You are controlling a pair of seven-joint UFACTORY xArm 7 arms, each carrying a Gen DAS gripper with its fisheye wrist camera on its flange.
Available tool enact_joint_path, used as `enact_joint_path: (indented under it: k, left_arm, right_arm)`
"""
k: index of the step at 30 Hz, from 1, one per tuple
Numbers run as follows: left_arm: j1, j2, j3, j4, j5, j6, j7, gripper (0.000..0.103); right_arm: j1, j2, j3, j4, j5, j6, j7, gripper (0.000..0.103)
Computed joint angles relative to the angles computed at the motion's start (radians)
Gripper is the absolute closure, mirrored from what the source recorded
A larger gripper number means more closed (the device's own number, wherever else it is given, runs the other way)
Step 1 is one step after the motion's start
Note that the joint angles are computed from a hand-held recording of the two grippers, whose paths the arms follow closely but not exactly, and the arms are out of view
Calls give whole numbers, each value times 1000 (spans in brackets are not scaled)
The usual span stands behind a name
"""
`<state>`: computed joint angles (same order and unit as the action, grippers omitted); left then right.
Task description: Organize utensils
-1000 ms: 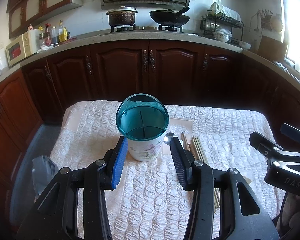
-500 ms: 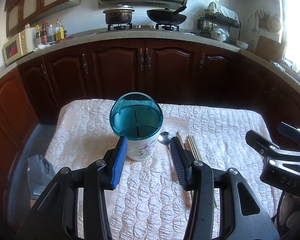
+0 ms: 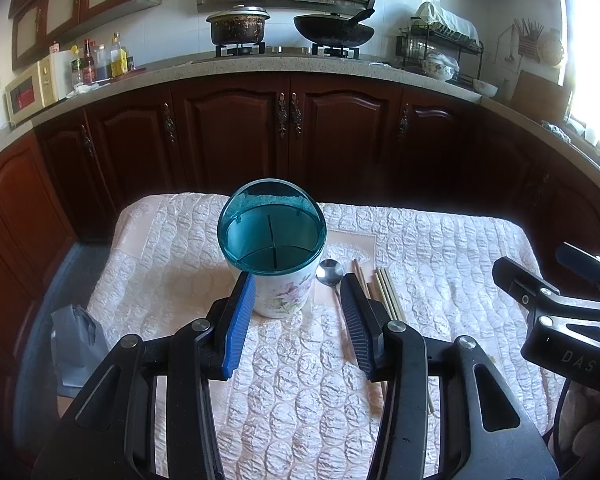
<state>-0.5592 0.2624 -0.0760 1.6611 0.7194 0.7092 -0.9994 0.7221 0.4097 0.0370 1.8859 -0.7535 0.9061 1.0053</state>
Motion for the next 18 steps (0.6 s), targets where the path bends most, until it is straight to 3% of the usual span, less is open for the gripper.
enact_joint_path:
  k: [18]
  left_arm:
    - [2,0,-2,-4,-8,-7,0,59]
  right_arm:
    - [-3,-2,-3,-8,6,-2,10,1]
